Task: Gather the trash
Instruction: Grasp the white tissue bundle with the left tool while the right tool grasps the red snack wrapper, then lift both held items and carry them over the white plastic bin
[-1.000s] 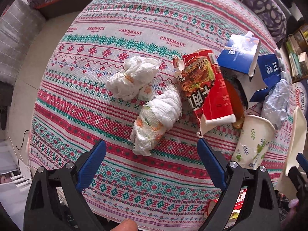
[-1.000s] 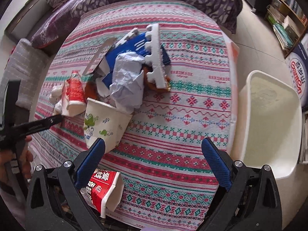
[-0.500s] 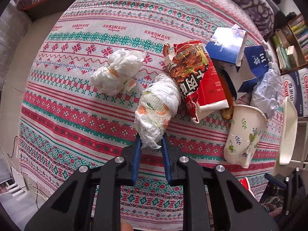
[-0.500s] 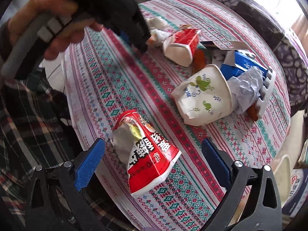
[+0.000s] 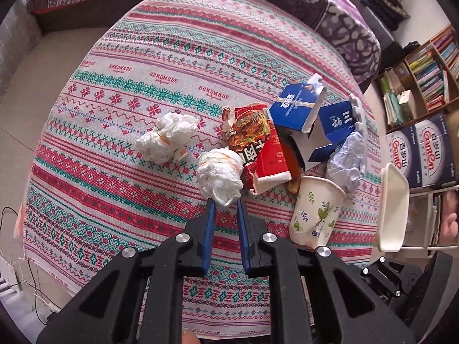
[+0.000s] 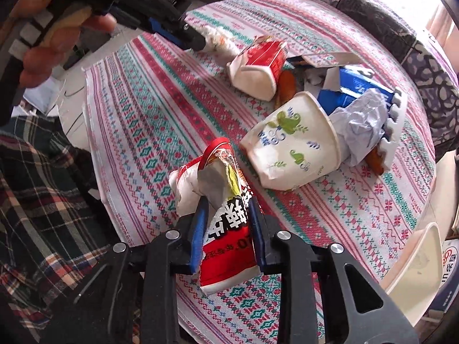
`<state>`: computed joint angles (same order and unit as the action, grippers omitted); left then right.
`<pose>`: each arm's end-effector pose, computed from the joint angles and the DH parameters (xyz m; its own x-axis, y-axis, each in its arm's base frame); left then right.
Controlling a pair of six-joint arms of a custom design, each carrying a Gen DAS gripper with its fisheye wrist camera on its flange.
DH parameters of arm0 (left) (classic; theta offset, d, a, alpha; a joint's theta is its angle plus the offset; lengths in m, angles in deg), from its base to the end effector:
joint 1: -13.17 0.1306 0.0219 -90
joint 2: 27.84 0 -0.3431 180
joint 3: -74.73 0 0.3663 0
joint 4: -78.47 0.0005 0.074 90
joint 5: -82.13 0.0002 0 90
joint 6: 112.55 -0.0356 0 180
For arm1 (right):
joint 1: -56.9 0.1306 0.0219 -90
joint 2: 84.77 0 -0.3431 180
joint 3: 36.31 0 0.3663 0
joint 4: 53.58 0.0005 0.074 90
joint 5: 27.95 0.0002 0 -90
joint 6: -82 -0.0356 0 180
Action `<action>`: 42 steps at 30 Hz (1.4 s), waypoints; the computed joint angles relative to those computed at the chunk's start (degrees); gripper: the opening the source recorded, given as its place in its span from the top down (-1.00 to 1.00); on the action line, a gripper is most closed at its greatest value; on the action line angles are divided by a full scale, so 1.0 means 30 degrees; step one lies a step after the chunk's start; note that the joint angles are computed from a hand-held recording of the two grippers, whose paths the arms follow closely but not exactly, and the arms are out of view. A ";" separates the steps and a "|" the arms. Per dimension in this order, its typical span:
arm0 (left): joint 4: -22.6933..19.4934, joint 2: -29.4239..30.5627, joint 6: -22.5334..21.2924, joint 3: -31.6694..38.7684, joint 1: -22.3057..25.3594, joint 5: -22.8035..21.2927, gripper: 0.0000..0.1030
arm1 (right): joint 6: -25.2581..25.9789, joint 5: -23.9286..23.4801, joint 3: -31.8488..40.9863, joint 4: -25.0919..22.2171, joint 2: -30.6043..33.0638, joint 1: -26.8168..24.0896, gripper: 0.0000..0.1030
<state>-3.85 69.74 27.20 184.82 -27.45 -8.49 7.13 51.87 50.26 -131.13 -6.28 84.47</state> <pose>0.3509 -0.3011 0.4471 -0.9550 -0.1863 -0.2308 -0.1249 0.9583 -0.2569 0.3113 0.1690 0.4161 -0.6681 -0.6387 -0.3817 -0.7095 0.7014 0.0682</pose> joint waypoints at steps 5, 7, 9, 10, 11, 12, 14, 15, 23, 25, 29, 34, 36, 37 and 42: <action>0.0979 0.0480 0.0435 0.0751 -0.0385 -0.0893 0.74 | -0.1155 -0.0827 0.0742 0.0958 -0.0414 -0.1104 0.47; 0.1170 0.0757 0.0528 0.1233 -0.0489 -0.1223 0.74 | -0.1823 -0.0885 0.1016 0.1547 -0.0452 -0.1608 0.47; 0.1138 0.0956 0.0628 0.1684 -0.0650 -0.1763 0.74 | -0.2622 -0.0720 0.1121 0.2109 -0.0622 -0.2038 0.46; 0.1044 0.1098 0.0564 0.1937 -0.0717 -0.2033 0.74 | -0.3106 -0.0529 0.1140 0.2467 -0.0670 -0.2193 0.46; 0.0746 0.1293 0.0414 0.2227 -0.0795 -0.2248 0.73 | -0.3514 -0.0269 0.1188 0.2759 -0.0686 -0.2369 0.46; -0.0092 0.1788 0.0144 0.2841 -0.0927 -0.2439 0.70 | -0.3793 -0.0081 0.1183 0.2913 -0.0775 -0.2638 0.46; -0.2001 0.2741 -0.0085 0.3616 -0.1064 -0.2294 0.19 | -0.4399 0.0035 0.1310 0.3103 -0.0722 -0.3159 0.45; -0.2575 0.3003 0.0095 0.3552 -0.1088 -0.2334 0.01 | -0.4645 -0.0025 0.1253 0.3203 -0.0696 -0.3342 0.45; -0.3383 0.4304 -0.0418 0.3228 -0.0948 -0.1969 0.00 | -0.5474 0.0340 0.1210 0.2959 -0.0409 -0.4359 0.44; -0.3506 0.4456 -0.0336 0.2941 -0.0820 -0.1678 0.00 | -0.5632 0.0516 0.1183 0.2847 -0.0306 -0.4391 0.44; -0.2719 0.3742 -0.0019 0.1618 -0.0436 -0.0933 0.35 | -0.6000 0.0880 0.1057 0.2844 -0.0307 -0.4429 0.44; -0.1176 0.1985 0.0883 0.1169 -0.0561 -0.2364 0.36 | -0.6811 0.1851 0.0860 0.3470 -0.0638 -0.4637 0.44; -0.0802 0.1514 0.1164 0.1459 -0.0923 -0.3585 0.36 | -0.7313 0.2373 0.0768 0.3823 -0.0820 -0.4801 0.44; -0.0717 0.1383 0.1313 0.1713 -0.1208 -0.4468 0.36 | -0.7574 0.2691 0.0705 0.4021 -0.0926 -0.4884 0.44; -0.0866 0.2214 0.1988 0.3987 -0.2766 -0.8857 0.36 | -0.8746 0.3889 0.0218 0.4924 -0.1541 -0.5291 0.44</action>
